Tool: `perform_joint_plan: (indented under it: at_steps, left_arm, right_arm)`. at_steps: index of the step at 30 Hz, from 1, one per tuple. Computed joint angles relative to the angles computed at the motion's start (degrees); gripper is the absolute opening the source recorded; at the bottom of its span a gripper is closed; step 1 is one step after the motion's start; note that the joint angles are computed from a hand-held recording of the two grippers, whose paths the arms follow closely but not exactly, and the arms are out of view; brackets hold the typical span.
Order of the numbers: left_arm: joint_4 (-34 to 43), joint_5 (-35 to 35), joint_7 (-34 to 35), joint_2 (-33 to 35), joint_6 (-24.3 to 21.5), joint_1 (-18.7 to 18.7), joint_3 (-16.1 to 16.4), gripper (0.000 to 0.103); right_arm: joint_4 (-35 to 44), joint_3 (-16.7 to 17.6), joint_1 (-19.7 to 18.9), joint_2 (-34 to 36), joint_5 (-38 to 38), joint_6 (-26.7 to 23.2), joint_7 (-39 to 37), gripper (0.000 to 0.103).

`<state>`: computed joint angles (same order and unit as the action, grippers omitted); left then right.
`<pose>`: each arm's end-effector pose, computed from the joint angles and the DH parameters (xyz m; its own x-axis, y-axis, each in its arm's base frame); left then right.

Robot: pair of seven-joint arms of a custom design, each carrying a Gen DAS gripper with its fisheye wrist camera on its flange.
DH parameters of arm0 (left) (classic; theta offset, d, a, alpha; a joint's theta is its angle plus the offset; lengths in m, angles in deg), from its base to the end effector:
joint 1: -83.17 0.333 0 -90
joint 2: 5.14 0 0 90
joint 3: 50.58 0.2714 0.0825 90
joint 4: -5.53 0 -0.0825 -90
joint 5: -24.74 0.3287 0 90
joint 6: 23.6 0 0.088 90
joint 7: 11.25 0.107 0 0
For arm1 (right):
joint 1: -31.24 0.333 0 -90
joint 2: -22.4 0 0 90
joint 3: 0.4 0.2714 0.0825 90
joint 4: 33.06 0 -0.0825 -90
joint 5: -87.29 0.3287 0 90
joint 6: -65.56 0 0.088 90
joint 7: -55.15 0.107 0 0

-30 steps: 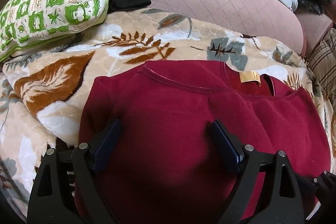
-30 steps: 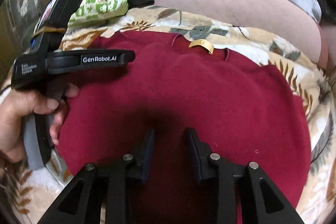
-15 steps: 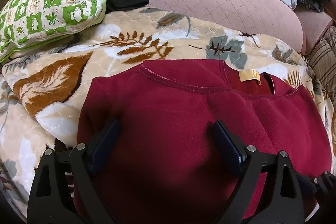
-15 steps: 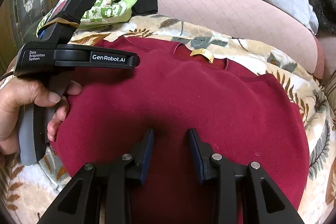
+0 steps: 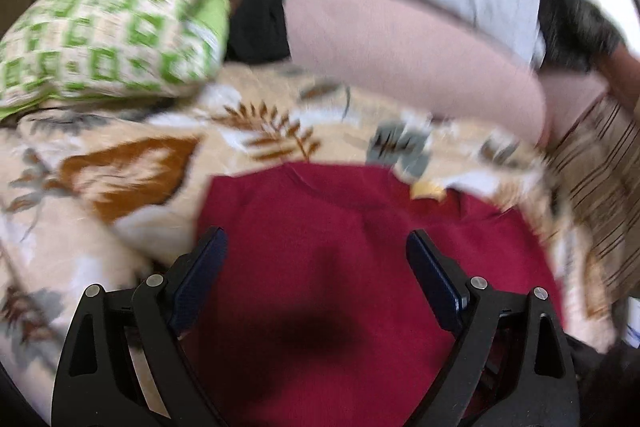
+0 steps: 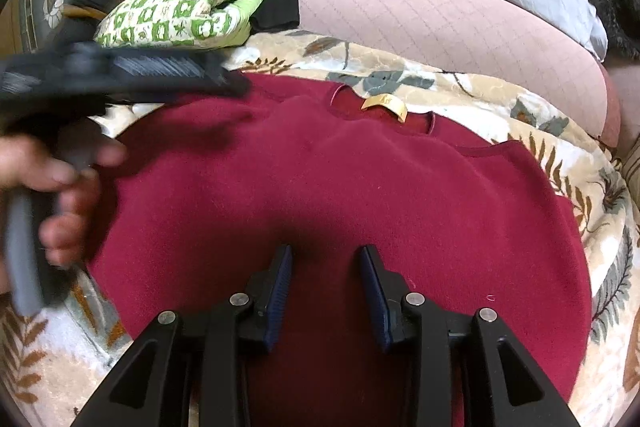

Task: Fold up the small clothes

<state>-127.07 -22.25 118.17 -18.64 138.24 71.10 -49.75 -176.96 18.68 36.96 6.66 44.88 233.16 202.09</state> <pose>0.4718 -0.0559 0.4954 -0.2854 -0.9295 0.2335 -0.6874 0.0287 -0.7258 0.3829 0.2275 0.4282 0.1280 -0.9917 0.0144 -0.7148 -0.1023 -0.6918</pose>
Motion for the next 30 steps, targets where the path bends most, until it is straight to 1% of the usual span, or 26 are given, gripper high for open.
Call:
perform_joint_plan:
  at_steps: [1,3,4,5,6,7,8,9,10,11,12,13,14,16,19,21,22,23,25,28,30]
  left_arm:
    - [-1.5,-1.3,0.7,-2.7,-0.7,0.2,1.0,0.091]
    - [-5.7,-2.3,0.9,-8.5,-2.1,1.1,3.5,0.091]
    - [-7.3,-2.2,0.2,-10.4,-2.9,1.5,4.7,0.091]
    - [-9.4,-1.6,-2.0,-12.7,-5.0,2.8,6.2,0.091]
    - [-10.3,-0.6,-4.6,-13.9,-7.9,4.0,7.5,0.091]
    - [-11.0,-0.4,-6.8,-15.0,-11.3,4.8,9.1,0.091]
    - [-11.9,-1.9,-8.2,-16.5,-16.3,5.3,12.0,0.091]
    - [-12.7,-3.7,-8.6,-17.6,-20.0,5.8,14.1,0.091]
    - [-13.5,-5.9,-8.8,-18.6,-23.6,6.2,16.0,0.091]
    - [-14.2,-8.3,-8.8,-19.2,-27.4,6.6,17.8,0.091]
    - [-14.5,-10.2,-8.7,-19.1,-31.4,6.7,19.4,0.091]
    - [-14.4,-11.6,-8.8,-18.3,-34.6,6.7,20.2,0.091]
    - [-14.1,-12.5,-9.1,-17.6,-36.2,6.9,20.2,0.091]
    - [-12.7,-15.0,-8.1,-14.7,-39.5,6.4,20.1,0.091]
    - [-11.1,-15.9,-8.1,-11.6,-41.1,7.2,18.0,0.091]
    - [-9.8,-14.2,-10.2,-9.2,-44.2,8.5,17.0,0.091]
    - [-9.7,-13.5,-12.0,-8.2,-44.8,9.4,16.2,0.091]
    - [-9.9,-14.0,-12.8,-7.6,-44.9,10.1,15.6,0.091]
    - [-9.8,-15.9,-12.9,-7.2,-45.0,11.4,14.6,0.091]
    - [-8.1,-19.7,-10.7,-5.0,-46.9,12.7,13.8,0.091]
    - [-7.3,-22.3,-10.1,-3.6,-48.2,13.8,13.2,0.091]
  right_arm:
    - [-0.5,-0.2,0.4,-1.8,0.9,-0.6,0.6,0.035]
    - [-2.3,1.1,-0.8,-7.1,1.1,-0.6,3.4,0.035]
    - [-2.8,1.8,-1.0,-9.2,2.1,-1.6,3.5,0.035]
    - [-3.5,2.3,-0.5,-12.1,4.0,-3.6,3.2,0.035]
    - [-4.4,2.0,0.4,-14.1,6.1,-4.6,2.2,0.036]
    - [-5.6,1.3,2.3,-16.4,9.1,-6.1,1.0,0.037]
    - [-6.5,1.1,3.5,-18.0,11.5,-7.5,0.3,0.039]
    - [-7.4,1.2,4.9,-19.8,14.2,-10.0,0.0,0.043]
    - [-8.2,1.2,6.4,-21.0,17.2,-12.6,-0.3,0.044]
    - [-8.9,1.0,7.7,-21.4,19.9,-13.9,-0.7,0.044]
    - [-9.5,0.5,8.6,-21.3,22.2,-13.9,-1.6,0.044]
    - [-9.9,-0.2,9.7,-20.7,24.6,-13.6,-2.7,0.044]
    - [-9.9,0.0,10.2,-19.7,26.2,-13.4,-3.6,0.044]
    - [-8.9,1.7,9.4,-17.2,26.5,-13.6,-5.1,0.044]
    - [-6.3,5.3,7.8,-13.1,23.5,-17.1,-5.8,0.044]
    - [-4.9,6.5,7.7,-10.9,20.6,-18.9,-5.3,0.051]
    - [-4.3,7.0,7.7,-10.3,18.7,-19.6,-4.9,0.053]
    - [-3.8,7.0,7.9,-9.8,17.4,-20.3,-4.3,0.055]
    - [-3.6,5.9,9.0,-9.3,16.4,-20.6,-3.5,0.057]
    - [-3.8,4.3,10.2,-9.0,15.7,-20.1,-2.6,0.059]
    - [-3.6,3.8,10.7,-8.7,15.1,-20.3,-2.5,0.059]
